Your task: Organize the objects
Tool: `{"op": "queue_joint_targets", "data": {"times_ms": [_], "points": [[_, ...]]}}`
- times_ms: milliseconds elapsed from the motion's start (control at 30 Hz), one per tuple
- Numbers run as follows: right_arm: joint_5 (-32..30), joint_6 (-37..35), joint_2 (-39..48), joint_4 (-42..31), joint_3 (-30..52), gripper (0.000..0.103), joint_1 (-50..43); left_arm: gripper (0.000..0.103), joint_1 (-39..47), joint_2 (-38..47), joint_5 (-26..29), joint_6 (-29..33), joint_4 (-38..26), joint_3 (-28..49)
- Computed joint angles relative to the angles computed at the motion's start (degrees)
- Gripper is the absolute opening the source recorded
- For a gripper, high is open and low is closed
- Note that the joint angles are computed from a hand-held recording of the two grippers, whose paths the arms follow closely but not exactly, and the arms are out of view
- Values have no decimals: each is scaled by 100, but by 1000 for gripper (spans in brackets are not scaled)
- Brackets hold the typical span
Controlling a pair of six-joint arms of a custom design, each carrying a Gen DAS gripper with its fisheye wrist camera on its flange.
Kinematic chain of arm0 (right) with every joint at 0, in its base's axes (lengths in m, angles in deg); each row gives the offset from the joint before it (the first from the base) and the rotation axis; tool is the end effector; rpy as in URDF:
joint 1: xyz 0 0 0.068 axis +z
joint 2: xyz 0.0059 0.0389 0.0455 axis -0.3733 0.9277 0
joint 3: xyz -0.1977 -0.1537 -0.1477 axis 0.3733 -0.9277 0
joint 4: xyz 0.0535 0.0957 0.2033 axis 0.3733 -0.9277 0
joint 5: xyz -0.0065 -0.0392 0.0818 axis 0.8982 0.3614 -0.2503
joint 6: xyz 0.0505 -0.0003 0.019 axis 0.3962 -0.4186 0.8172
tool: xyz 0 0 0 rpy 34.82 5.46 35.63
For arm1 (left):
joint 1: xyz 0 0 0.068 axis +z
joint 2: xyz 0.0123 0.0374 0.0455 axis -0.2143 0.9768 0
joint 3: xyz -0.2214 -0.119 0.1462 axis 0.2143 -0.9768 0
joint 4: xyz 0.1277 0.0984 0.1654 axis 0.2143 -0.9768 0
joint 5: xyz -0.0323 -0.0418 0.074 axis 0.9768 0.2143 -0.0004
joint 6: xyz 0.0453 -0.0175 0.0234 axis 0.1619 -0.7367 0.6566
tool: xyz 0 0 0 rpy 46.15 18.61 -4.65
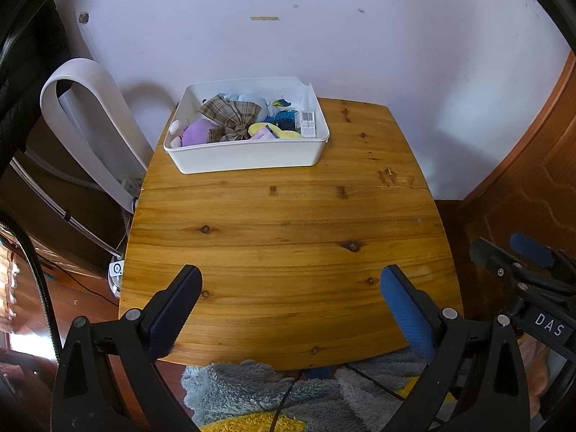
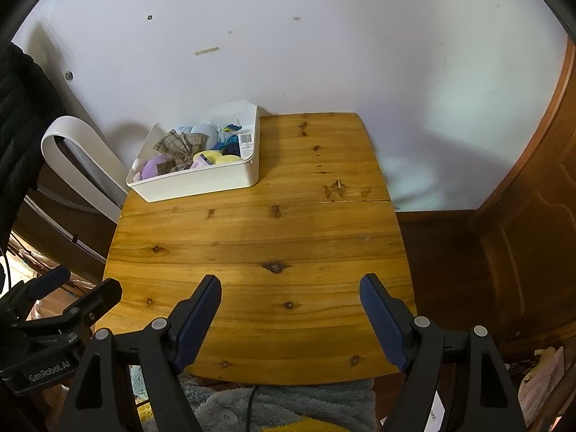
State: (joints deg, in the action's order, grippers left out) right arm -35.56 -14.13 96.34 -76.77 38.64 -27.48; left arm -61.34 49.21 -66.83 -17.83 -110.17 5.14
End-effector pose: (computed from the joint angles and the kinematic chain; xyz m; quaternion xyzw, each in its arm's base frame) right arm 0.1731 -0.0149 0.3117 0.0571 0.9615 0.0183 0.2681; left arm 0.1655 -0.1735 0.3123 0.0170 0.9635 -0.0526 0.2618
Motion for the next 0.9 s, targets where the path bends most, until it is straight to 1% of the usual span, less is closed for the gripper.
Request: {"op": "queue_joint_targets", "data": {"times_ms": [900], "points": [[-67,20,142,1,-105,80,143,100,1,69,88,-15,48,-61]]}}
